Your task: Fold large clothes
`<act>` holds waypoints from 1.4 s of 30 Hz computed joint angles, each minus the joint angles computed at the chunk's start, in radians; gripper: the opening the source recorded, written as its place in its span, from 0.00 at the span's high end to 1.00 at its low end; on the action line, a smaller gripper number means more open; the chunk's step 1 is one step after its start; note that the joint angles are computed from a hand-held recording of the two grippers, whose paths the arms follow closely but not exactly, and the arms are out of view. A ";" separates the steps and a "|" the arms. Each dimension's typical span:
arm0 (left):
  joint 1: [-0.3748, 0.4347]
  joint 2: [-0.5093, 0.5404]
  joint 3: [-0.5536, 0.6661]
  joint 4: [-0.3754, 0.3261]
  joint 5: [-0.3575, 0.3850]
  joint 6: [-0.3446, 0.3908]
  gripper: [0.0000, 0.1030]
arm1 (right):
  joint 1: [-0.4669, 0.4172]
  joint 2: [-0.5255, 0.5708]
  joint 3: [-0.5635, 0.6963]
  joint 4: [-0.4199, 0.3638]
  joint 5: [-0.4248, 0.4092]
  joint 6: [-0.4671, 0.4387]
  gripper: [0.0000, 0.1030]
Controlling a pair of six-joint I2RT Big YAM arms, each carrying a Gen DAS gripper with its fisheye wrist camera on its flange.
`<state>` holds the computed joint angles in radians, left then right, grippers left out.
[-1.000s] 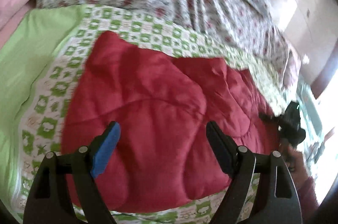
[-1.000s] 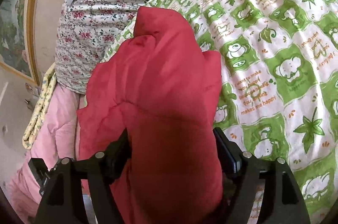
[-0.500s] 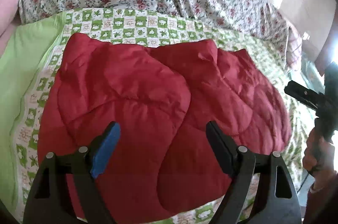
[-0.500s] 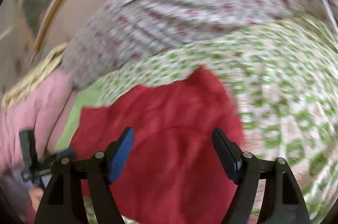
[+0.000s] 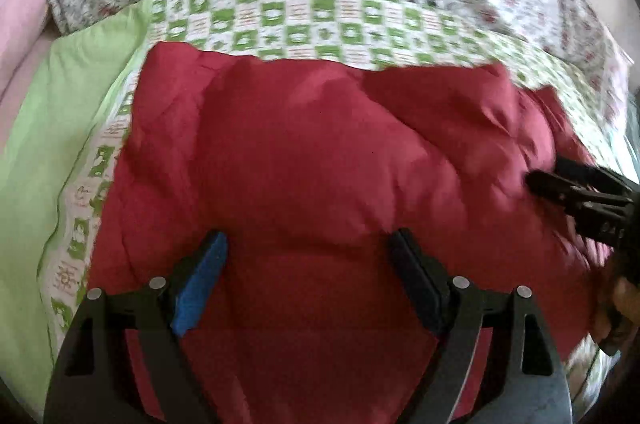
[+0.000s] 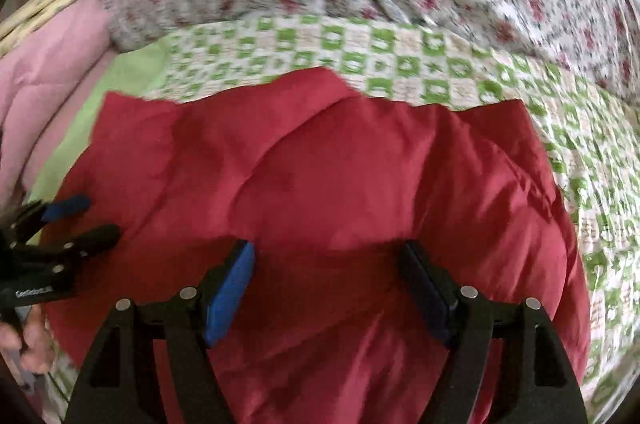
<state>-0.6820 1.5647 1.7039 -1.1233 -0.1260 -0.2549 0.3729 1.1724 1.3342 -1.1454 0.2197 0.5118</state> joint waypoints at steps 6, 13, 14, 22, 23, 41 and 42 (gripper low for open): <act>0.065 0.141 0.169 -0.087 0.013 -0.046 0.18 | -0.119 0.031 0.011 0.002 -0.056 0.000 0.26; 0.128 0.229 0.254 -0.116 0.054 -0.119 0.17 | -0.216 -0.001 -0.048 0.075 -0.152 0.073 0.26; 0.133 0.235 0.259 -0.116 0.062 -0.124 0.17 | -0.223 -0.007 -0.057 0.085 -0.158 0.082 0.26; 0.150 0.184 0.208 -0.080 0.091 -0.136 0.18 | -0.243 -0.022 -0.087 0.121 -0.183 0.114 0.26; 0.150 0.158 0.185 -0.065 0.103 -0.129 0.18 | -0.249 -0.027 -0.096 0.132 -0.192 0.124 0.26; -0.037 -0.192 -0.213 0.062 0.085 -0.040 0.17 | -0.157 -0.161 -0.111 0.110 -0.102 0.182 0.24; -0.037 -0.193 -0.219 0.068 0.082 -0.040 0.16 | -0.099 -0.196 -0.111 0.094 -0.067 0.183 0.24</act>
<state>-0.7185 1.3720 1.4853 -1.0553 -0.0436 -0.2951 0.2739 0.9766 1.2228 -1.0514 0.1528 0.6950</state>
